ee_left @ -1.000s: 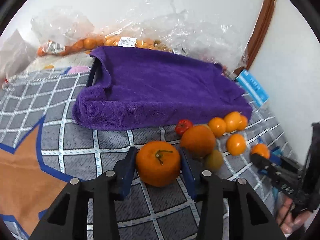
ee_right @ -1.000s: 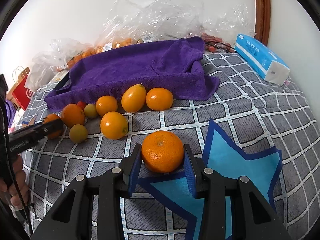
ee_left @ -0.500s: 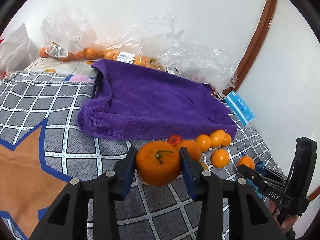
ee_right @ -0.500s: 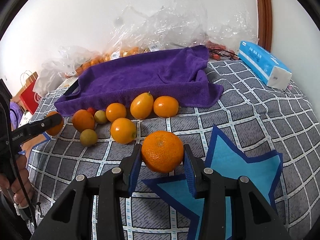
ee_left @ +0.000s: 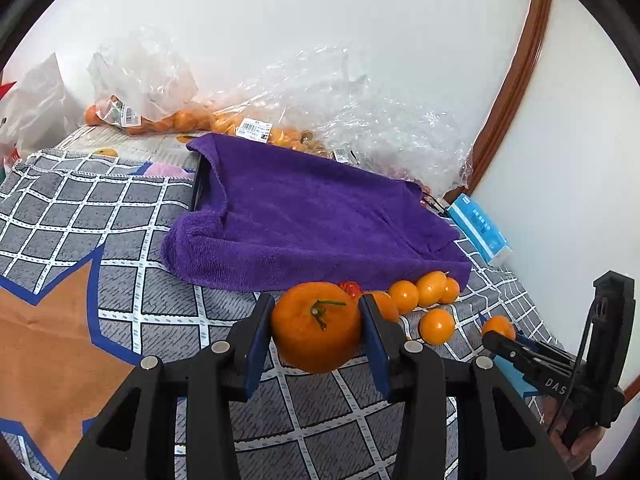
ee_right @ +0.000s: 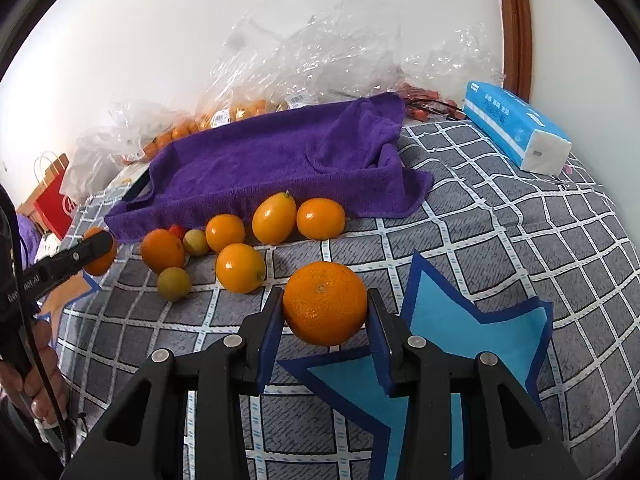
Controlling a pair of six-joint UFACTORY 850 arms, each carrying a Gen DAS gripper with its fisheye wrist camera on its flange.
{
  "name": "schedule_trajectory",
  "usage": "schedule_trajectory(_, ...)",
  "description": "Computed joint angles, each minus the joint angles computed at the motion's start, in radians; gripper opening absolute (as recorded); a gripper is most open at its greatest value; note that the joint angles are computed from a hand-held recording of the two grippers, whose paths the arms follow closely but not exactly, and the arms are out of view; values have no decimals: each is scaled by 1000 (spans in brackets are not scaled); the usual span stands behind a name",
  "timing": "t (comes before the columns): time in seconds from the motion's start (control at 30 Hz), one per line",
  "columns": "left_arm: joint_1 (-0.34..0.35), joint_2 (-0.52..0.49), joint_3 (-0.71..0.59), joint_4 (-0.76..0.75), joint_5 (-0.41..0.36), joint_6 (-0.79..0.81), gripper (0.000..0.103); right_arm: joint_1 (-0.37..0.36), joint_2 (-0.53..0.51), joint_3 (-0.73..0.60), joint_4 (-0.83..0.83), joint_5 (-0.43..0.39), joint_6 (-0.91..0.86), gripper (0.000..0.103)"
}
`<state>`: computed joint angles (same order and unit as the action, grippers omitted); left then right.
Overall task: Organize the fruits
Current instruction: 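Close the left gripper on the large stemmed orange while the right lifts its tangerine, then carry both held oranges up and over the purple towel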
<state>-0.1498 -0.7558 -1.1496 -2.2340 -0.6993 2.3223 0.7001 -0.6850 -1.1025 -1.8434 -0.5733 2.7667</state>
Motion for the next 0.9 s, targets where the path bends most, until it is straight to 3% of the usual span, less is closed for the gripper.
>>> schedule_trajectory(0.3, -2, 22, 34, -101, -21, 91, 41, 11, 39, 3, 17, -59, -38, 40)
schedule_trajectory(0.5, -9, 71, 93, -213, 4, 196, 41, 2, 48, -12, 3, -60, -52, 40)
schedule_trajectory(0.67, 4, 115, 115, -156, 39, 129, 41, -9, 48, -35, -22, -87, -47, 40)
schedule_trajectory(0.9, 0, 170, 105, -186, 80, 127, 41, -38, 64, -60, -53, -64, -61, 40)
